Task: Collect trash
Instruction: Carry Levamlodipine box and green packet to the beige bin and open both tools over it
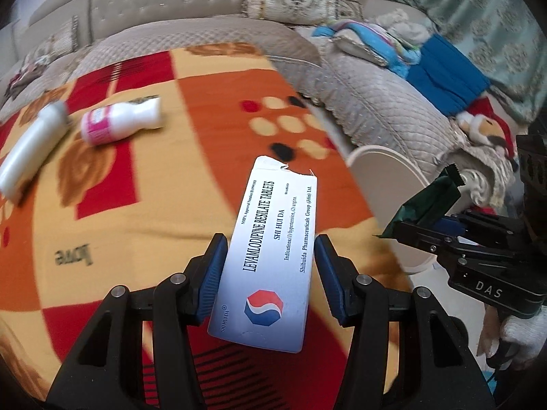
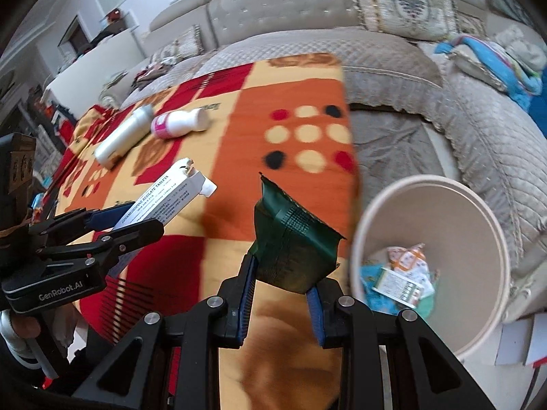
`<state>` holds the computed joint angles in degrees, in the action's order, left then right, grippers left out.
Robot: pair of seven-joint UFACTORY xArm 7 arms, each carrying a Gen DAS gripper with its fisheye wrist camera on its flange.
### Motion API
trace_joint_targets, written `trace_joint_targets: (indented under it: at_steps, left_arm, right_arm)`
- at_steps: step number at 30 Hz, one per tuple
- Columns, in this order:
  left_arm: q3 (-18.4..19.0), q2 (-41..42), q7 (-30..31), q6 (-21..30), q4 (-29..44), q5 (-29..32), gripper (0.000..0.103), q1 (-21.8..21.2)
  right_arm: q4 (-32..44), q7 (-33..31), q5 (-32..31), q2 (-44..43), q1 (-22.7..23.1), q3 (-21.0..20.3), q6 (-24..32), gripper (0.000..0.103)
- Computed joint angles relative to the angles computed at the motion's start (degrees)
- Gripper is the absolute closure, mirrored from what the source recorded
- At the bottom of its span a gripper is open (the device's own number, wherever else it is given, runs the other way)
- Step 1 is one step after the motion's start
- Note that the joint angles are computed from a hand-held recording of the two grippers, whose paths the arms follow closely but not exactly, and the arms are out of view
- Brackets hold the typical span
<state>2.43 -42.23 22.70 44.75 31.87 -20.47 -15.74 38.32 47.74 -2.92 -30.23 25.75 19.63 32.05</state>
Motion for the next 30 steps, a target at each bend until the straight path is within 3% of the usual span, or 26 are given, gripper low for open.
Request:
trace_joint_targets:
  at_steps: [15,30]
  left_arm:
    - [-7.20,8.16,-5.36,-4.01,4.88,-3.86,0.052,-10.17]
    - [-10.14,17.37,-7.75,-7.18,9.47,-5.97,0.052,-14.38]
  right_arm:
    - [-15.34,-1.12,3.67,-21.07,-2.46,-5.34,9.68,0.076]
    - [-23.47,-2.67,6.50,-26.90,-5.71,-8.13,11.19,0.076]
